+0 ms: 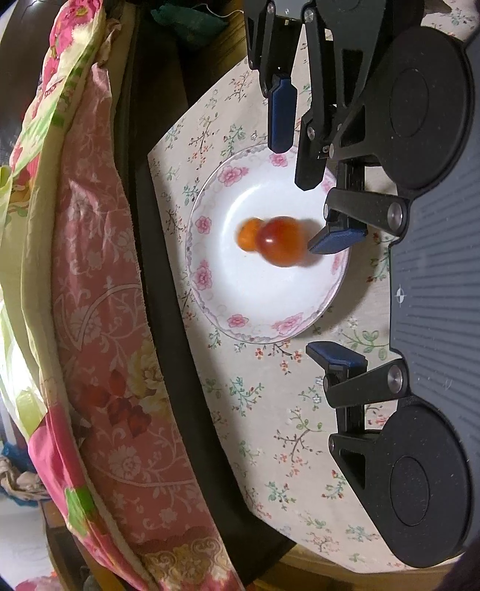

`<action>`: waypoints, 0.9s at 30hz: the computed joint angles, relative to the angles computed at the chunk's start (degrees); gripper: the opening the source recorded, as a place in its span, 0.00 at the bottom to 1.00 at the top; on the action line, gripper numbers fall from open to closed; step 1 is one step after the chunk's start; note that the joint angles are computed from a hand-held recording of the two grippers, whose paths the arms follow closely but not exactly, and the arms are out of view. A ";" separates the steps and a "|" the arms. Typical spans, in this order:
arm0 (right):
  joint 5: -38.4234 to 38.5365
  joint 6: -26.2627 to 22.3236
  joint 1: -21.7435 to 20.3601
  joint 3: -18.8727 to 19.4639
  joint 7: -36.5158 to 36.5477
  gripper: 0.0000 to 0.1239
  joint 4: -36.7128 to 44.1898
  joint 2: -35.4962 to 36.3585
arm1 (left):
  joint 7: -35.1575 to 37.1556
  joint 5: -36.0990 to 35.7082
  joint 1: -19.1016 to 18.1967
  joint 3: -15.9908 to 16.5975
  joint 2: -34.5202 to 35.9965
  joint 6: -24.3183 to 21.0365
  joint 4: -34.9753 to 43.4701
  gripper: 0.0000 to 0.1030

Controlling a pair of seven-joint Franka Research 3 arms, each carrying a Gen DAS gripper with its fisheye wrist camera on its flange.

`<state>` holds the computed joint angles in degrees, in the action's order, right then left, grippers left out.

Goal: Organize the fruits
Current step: 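Open both tools to drop the tomato and tangerine onto the plate, then move both tools back toward the remaining fruits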

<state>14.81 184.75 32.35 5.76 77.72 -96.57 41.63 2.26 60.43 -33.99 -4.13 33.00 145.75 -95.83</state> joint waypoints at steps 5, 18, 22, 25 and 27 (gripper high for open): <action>0.12 0.48 0.12 0.25 -0.31 0.28 -2.46 -1.66 | -1.04 0.12 -0.19 -0.39 -1.47 0.14 -2.02 0.59; 1.05 2.01 -1.24 3.16 -0.50 0.28 -9.79 -6.64 | -2.45 0.43 -0.08 -2.75 -5.52 -0.38 -7.24 0.59; 0.98 2.08 -2.30 4.85 -0.85 0.28 -12.15 -8.08 | -3.07 0.50 -0.01 -3.49 -7.08 -0.66 -9.47 0.59; 0.81 2.38 -3.41 6.58 -1.28 0.28 -13.72 -8.86 | -4.59 0.76 0.19 -4.01 -8.41 -0.30 -11.53 0.59; 0.73 2.35 -4.38 7.95 -1.52 0.28 -14.50 -9.22 | -5.70 0.67 0.45 -4.46 -9.22 0.16 -12.99 0.59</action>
<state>15.54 187.10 27.97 13.71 76.20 -111.06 32.40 -3.44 61.10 -33.53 -8.58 23.77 145.91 -108.83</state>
